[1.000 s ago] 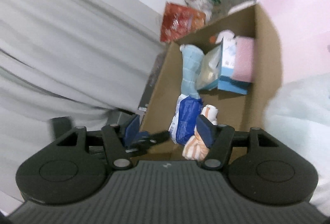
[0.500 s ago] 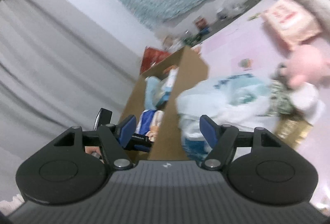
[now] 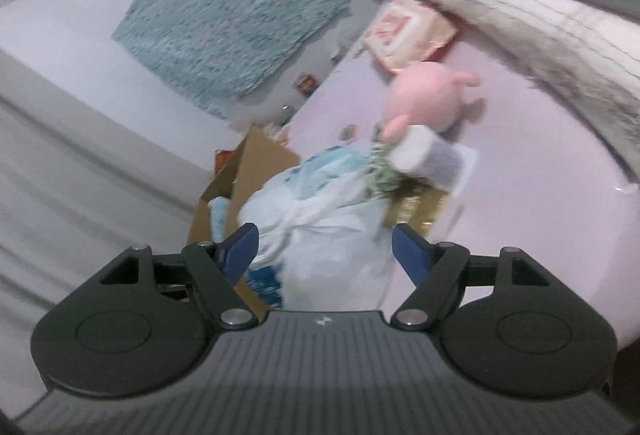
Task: Organize soft objects
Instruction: 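Move the left tool to the pink plush toy and grasp it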
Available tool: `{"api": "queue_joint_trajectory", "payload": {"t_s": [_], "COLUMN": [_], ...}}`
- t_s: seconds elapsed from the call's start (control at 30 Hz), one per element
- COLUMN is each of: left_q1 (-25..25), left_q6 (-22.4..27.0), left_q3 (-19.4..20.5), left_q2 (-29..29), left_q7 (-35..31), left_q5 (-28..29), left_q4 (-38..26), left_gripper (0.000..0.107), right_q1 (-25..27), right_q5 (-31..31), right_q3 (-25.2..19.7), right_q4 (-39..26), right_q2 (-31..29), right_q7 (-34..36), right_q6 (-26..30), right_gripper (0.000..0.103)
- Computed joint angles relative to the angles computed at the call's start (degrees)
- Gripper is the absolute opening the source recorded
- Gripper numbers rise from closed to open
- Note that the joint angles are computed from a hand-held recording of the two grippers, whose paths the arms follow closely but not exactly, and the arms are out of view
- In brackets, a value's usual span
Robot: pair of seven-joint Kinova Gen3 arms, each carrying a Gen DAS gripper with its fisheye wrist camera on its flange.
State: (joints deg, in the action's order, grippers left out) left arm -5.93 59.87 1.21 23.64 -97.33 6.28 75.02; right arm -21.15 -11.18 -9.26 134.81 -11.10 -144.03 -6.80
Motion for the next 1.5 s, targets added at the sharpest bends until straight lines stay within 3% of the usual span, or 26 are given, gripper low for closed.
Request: {"api": "queue_joint_trajectory", "payload": {"t_s": [0.1,0.27,0.33,0.4,0.53,0.6,0.67,0.73,0.83,0.93,1.0,1.23,1.4,1.5], "left_q1": [-1.6,3.6,2.9,1.0,4.7,6.6,8.8,10.6,17.4,20.1,23.5,34.1,38.3,39.8], "left_q6": [-6.8,-18.5,-23.1,-26.9,-25.2,-24.3,-24.5,-25.9,-27.9,-25.3,-23.9,-13.8,-6.1,0.8], "left_q3": [1.8,-5.9,-4.2,-0.2,0.8,2.1,3.9,6.3,6.2,8.8,9.2,5.8,3.7,2.0], "left_q2": [-6.6,-17.9,-21.4,-24.1,-23.9,-22.7,-20.6,-18.7,-13.8,-8.0,-4.6,9.7,19.9,24.3], "left_q7": [-0.4,-6.9,-11.5,-16.2,-25.5,-27.3,-28.4,-30.0,-28.4,-26.4,-24.4,-17.5,-13.8,-12.0], "left_q5": [-1.2,6.9,10.6,13.8,20.8,21.1,20.4,19.0,12.3,6.4,1.9,-10.0,-15.2,-15.4], "left_q4": [6.5,17.2,21.1,24.3,23.4,21.4,19.4,18.1,14.7,9.2,6.0,-10.7,-24.0,-32.0], "left_gripper": [0.088,0.094,0.097,0.098,0.098,0.098,0.098,0.098,0.098,0.097,0.097,0.095,0.089,0.083], "right_q1": [-1.4,1.0,-1.1,0.0,5.0,6.6,5.9,2.7,3.7,4.2,6.3,10.3,12.5,13.6], "right_q5": [0.9,0.2,2.0,1.7,-2.6,-3.5,-1.6,2.7,8.4,15.1,17.0,12.0,13.7,14.8], "right_q3": [2.0,0.0,2.5,1.7,-3.2,-4.3,-2.4,2.8,5.2,8.1,7.7,6.1,6.1,6.0], "right_q4": [1.2,1.4,1.8,1.7,1.0,0.7,1.0,1.5,1.4,1.5,1.9,4.2,5.9,6.3], "right_q2": [0.7,1.6,1.9,2.3,3.4,4.0,4.7,5.6,6.8,8.6,9.7,12.0,14.1,15.3], "right_q7": [-1.2,0.1,-1.7,-1.4,4.8,7.1,5.8,1.3,-4.0,-10.9,-13.5,-10.6,-11.6,-12.3], "right_q6": [-1.8,-2.6,-3.3,-3.3,-3.7,-4.5,-6.4,-8.8,-11.0,-14.0,-16.2,-22.6,-27.2,-28.6], "right_gripper": [0.075,0.075,0.075,0.075,0.075,0.075,0.075,0.075,0.075,0.073,0.069,0.067,0.067,0.068]}}
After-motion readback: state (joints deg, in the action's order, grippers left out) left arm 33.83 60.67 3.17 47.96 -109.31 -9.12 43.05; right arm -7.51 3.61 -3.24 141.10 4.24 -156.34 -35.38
